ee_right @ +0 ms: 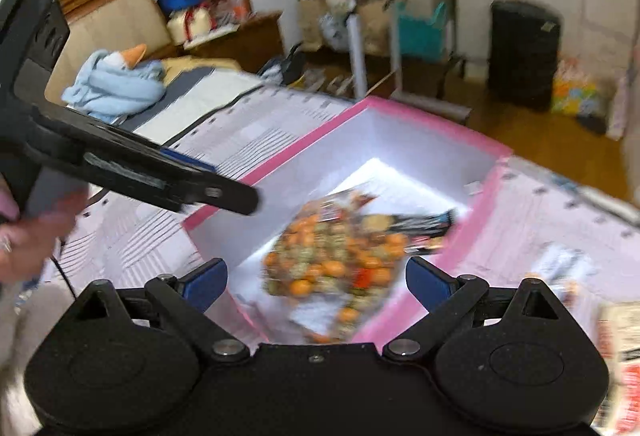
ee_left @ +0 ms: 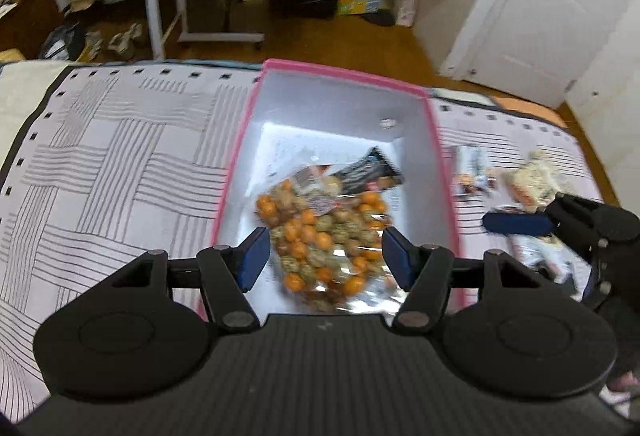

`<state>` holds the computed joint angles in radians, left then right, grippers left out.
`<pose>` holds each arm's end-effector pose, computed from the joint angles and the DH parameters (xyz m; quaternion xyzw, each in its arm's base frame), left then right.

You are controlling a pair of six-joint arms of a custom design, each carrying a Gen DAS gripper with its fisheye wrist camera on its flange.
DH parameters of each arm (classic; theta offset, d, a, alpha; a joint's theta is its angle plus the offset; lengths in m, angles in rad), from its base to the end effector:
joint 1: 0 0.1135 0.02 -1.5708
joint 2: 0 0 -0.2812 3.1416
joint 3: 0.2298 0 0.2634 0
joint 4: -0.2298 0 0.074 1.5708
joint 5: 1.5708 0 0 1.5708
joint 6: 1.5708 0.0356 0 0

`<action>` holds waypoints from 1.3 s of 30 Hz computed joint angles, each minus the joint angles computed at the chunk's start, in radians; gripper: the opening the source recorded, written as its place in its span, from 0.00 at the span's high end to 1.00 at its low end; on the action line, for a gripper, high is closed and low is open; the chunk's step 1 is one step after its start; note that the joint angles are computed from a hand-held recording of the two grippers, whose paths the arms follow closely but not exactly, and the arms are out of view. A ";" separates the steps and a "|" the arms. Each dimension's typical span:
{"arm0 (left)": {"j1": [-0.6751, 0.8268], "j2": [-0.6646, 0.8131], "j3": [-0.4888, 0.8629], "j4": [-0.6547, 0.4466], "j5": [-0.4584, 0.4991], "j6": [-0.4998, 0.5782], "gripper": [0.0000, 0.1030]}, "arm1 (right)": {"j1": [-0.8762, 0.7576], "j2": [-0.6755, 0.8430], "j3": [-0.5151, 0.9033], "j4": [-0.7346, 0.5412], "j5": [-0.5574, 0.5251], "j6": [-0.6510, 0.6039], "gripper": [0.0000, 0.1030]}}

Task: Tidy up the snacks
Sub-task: 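Move the open left gripper over the white wafer bar, then close the left gripper on the white wafer bar and lift it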

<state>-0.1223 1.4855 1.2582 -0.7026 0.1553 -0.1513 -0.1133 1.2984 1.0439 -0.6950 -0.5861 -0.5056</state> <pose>0.3216 -0.0451 0.3068 0.0107 0.9465 -0.1158 0.3011 0.2685 -0.0107 0.2935 -0.2643 0.8769 0.1729 0.3625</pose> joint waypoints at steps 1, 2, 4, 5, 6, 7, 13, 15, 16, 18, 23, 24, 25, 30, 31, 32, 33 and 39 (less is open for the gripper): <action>-0.005 -0.016 0.004 -0.013 0.018 0.001 0.42 | -0.038 -0.031 -0.012 0.002 -0.014 -0.022 0.05; -0.011 -0.032 0.009 -0.027 0.038 0.001 0.43 | -0.082 -0.065 -0.026 0.013 -0.033 -0.043 0.05; -0.036 -0.055 0.025 -0.046 0.052 -0.005 0.43 | -0.161 -0.114 -0.047 0.047 -0.067 -0.059 0.05; -0.057 -0.066 0.032 -0.052 0.050 -0.009 0.43 | -0.205 -0.131 -0.044 0.044 -0.081 -0.073 0.05; -0.078 -0.075 0.037 -0.053 0.046 -0.013 0.43 | -0.235 -0.139 -0.029 0.028 -0.079 -0.081 0.05; -0.100 -0.083 0.043 -0.054 0.042 -0.016 0.43 | -0.264 -0.140 -0.012 0.007 -0.076 -0.091 0.05; -0.258 -0.065 0.092 -0.046 0.005 -0.075 0.43 | -0.422 -0.112 0.090 -0.132 -0.045 -0.170 0.06; -0.315 -0.032 0.111 -0.037 -0.016 -0.097 0.43 | -0.478 -0.081 0.104 -0.172 -0.049 -0.211 0.09; -0.342 -0.013 0.124 -0.037 -0.027 -0.107 0.44 | -0.498 -0.064 0.101 -0.177 -0.047 -0.228 0.13; -0.395 0.028 0.134 -0.012 -0.057 -0.140 0.44 | -0.531 -0.030 0.070 -0.148 -0.030 -0.245 0.15; -0.498 0.160 0.168 0.088 -0.130 -0.220 0.44 | -0.575 0.022 -0.072 0.003 -0.023 -0.277 0.33; -0.508 0.185 0.171 0.111 -0.129 -0.230 0.44 | -0.583 0.035 -0.101 0.051 -0.025 -0.291 0.35; -0.516 0.213 0.175 0.137 -0.124 -0.240 0.44 | -0.582 0.043 -0.126 0.097 -0.017 -0.293 0.40; -0.568 0.361 0.206 0.281 -0.157 -0.245 0.44 | -0.600 0.136 -0.168 0.226 -0.027 -0.318 0.43; -0.577 0.401 0.228 0.295 -0.160 -0.244 0.44 | -0.601 0.163 -0.157 0.220 -0.026 -0.311 0.43; -0.581 0.430 0.242 0.316 -0.153 -0.249 0.44 | -0.596 0.182 -0.156 0.232 -0.008 -0.294 0.43; -0.582 0.455 0.243 0.346 -0.144 -0.265 0.44 | -0.594 0.195 -0.160 0.247 0.008 -0.282 0.43; -0.596 0.643 0.376 0.315 -0.210 -0.282 0.44 | -0.554 0.295 -0.114 0.233 0.074 -0.230 0.43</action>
<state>-0.7181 2.1284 1.6346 -0.3879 -0.0547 -0.4328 -0.6678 1.5932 0.9299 -0.4624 -0.5123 -0.7356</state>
